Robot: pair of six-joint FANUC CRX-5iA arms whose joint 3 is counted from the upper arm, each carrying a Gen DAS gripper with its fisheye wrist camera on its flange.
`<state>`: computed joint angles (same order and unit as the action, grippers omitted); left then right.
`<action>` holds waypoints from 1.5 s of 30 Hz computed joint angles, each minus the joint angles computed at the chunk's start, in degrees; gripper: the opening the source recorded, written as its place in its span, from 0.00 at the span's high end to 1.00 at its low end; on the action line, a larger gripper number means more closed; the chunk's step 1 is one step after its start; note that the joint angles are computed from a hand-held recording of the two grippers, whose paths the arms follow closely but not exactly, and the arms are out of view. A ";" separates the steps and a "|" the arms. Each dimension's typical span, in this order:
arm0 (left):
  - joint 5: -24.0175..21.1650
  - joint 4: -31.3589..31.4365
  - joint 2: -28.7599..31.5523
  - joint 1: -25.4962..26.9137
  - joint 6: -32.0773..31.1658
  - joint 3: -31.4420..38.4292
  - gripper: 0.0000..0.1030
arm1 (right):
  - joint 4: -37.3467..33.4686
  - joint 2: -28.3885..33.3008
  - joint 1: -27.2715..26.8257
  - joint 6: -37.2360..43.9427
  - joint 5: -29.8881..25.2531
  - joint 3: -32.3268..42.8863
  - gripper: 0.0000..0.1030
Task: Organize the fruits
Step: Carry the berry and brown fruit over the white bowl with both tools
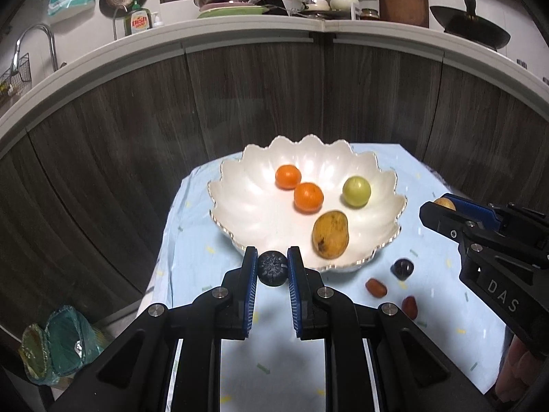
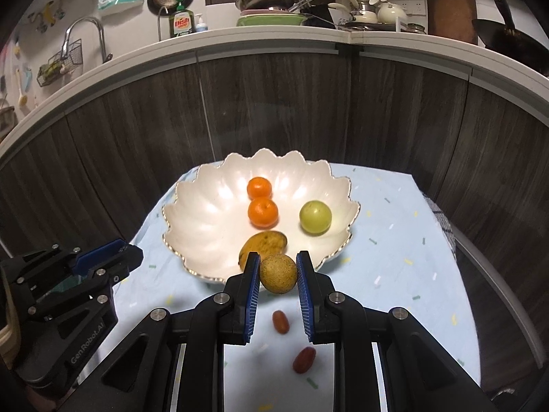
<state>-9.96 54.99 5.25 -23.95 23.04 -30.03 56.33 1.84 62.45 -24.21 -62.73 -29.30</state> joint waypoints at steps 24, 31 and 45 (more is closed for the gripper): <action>-0.40 -1.68 5.47 -0.39 2.80 9.90 0.82 | 0.70 0.30 -7.66 5.38 2.22 2.84 0.78; -3.23 -11.41 8.26 1.08 11.80 14.31 0.82 | -0.74 1.15 -9.43 7.40 2.84 3.64 0.78; -11.77 -27.19 14.50 2.71 27.31 24.22 0.82 | -7.76 3.28 -13.10 13.66 7.78 5.72 0.78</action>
<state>-21.72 27.81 19.76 -21.23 50.35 -5.81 48.58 5.12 49.35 -10.54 -54.95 -23.58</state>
